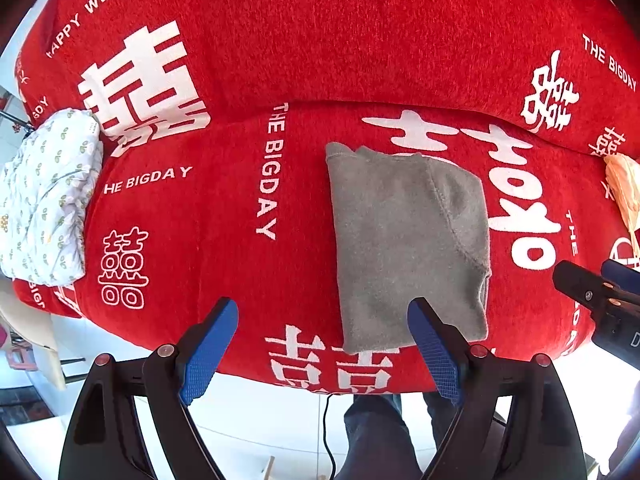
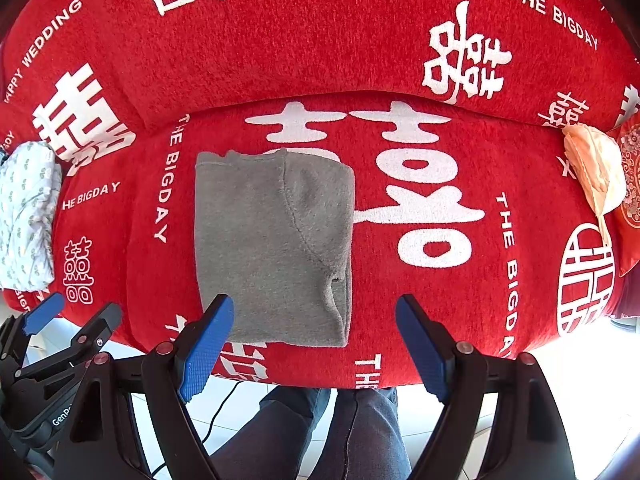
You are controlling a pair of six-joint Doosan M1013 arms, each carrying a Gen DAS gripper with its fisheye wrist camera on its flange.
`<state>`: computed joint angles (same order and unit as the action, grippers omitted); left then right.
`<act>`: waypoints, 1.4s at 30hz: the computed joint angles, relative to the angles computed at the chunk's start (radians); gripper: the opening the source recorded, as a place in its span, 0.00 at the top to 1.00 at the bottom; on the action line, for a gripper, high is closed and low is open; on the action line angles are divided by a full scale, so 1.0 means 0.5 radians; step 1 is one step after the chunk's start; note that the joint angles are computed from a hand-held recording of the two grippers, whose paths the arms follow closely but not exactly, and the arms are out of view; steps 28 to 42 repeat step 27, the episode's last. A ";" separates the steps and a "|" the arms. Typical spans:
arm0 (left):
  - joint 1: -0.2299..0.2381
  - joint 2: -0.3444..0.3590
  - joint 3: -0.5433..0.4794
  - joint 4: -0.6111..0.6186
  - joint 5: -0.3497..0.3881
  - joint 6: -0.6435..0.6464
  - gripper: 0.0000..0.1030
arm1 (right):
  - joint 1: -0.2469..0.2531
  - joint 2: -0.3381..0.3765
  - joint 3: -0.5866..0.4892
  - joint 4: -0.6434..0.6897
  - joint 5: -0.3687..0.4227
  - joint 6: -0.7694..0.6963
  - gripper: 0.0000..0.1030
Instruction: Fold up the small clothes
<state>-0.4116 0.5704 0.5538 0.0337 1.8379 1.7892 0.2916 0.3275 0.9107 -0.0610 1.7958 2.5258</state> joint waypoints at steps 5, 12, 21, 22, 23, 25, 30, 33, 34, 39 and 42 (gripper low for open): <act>0.000 -0.001 0.005 0.009 0.004 0.001 0.15 | 0.001 -0.001 0.001 0.001 0.002 -0.002 0.17; -0.005 -0.018 0.036 0.016 -0.021 0.022 0.15 | 0.002 0.002 -0.004 -0.005 0.014 -0.009 0.17; 0.006 -0.018 0.031 -0.041 -0.029 0.007 0.15 | 0.004 0.006 -0.012 -0.012 0.021 -0.025 0.17; 0.007 -0.016 0.028 -0.046 -0.026 0.010 0.15 | 0.004 0.006 -0.012 -0.011 0.020 -0.025 0.17; 0.008 -0.015 0.025 -0.049 -0.022 0.009 0.15 | 0.004 0.006 -0.012 -0.013 0.022 -0.024 0.17; 0.012 -0.007 0.013 -0.054 -0.009 0.004 0.15 | 0.005 0.006 -0.013 -0.013 0.019 -0.020 0.17; 0.014 -0.002 0.005 -0.052 0.001 -0.002 0.15 | 0.005 0.007 -0.013 -0.015 0.020 -0.023 0.17; 0.014 -0.002 0.005 -0.052 0.001 -0.002 0.15 | 0.005 0.007 -0.013 -0.015 0.020 -0.023 0.17; 0.014 -0.002 0.005 -0.052 0.001 -0.002 0.15 | 0.005 0.007 -0.013 -0.015 0.020 -0.023 0.17; 0.014 -0.002 0.005 -0.052 0.001 -0.002 0.15 | 0.005 0.007 -0.013 -0.015 0.020 -0.023 0.17; 0.014 -0.002 0.005 -0.052 0.001 -0.002 0.15 | 0.005 0.007 -0.013 -0.015 0.020 -0.023 0.17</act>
